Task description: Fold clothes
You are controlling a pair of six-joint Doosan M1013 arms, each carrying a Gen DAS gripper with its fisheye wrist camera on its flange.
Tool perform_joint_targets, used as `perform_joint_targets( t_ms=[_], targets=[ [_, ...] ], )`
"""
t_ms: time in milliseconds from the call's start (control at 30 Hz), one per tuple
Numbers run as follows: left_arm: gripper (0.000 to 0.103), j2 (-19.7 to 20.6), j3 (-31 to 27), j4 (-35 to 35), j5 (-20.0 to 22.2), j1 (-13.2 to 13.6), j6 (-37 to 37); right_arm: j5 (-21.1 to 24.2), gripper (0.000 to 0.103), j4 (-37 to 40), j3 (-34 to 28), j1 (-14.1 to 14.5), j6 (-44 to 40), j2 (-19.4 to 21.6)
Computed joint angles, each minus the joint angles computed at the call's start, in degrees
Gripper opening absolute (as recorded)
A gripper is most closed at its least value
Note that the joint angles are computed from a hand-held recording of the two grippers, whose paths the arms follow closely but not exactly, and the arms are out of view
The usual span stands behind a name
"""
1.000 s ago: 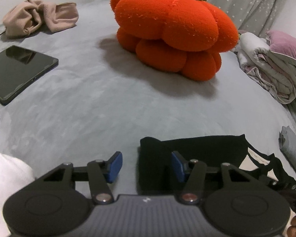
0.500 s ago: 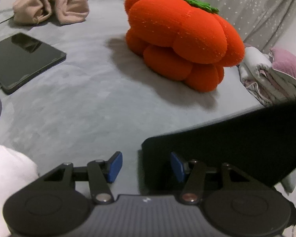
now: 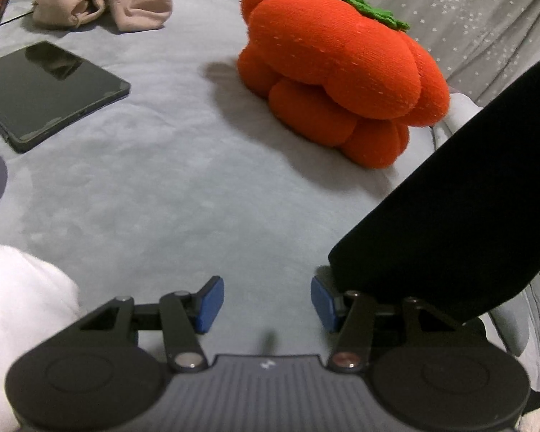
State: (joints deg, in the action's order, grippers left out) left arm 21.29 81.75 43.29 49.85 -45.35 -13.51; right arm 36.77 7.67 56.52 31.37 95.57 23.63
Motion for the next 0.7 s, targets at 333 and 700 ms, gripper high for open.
perform_joint_targets(
  t_ms=[333, 700],
  targets=[
    [0.053, 4.70, -5.71, -5.27, 0.42, -0.58, 11.18, -0.29, 0.012, -5.37, 3.46, -3.12, 4.09, -1.85],
    [0.053, 6.93, -8.73, -7.79, 3.03, -0.94, 17.41, 0.11, 0.012, -2.91, 11.02, -10.22, 8.05, -3.44]
  ],
)
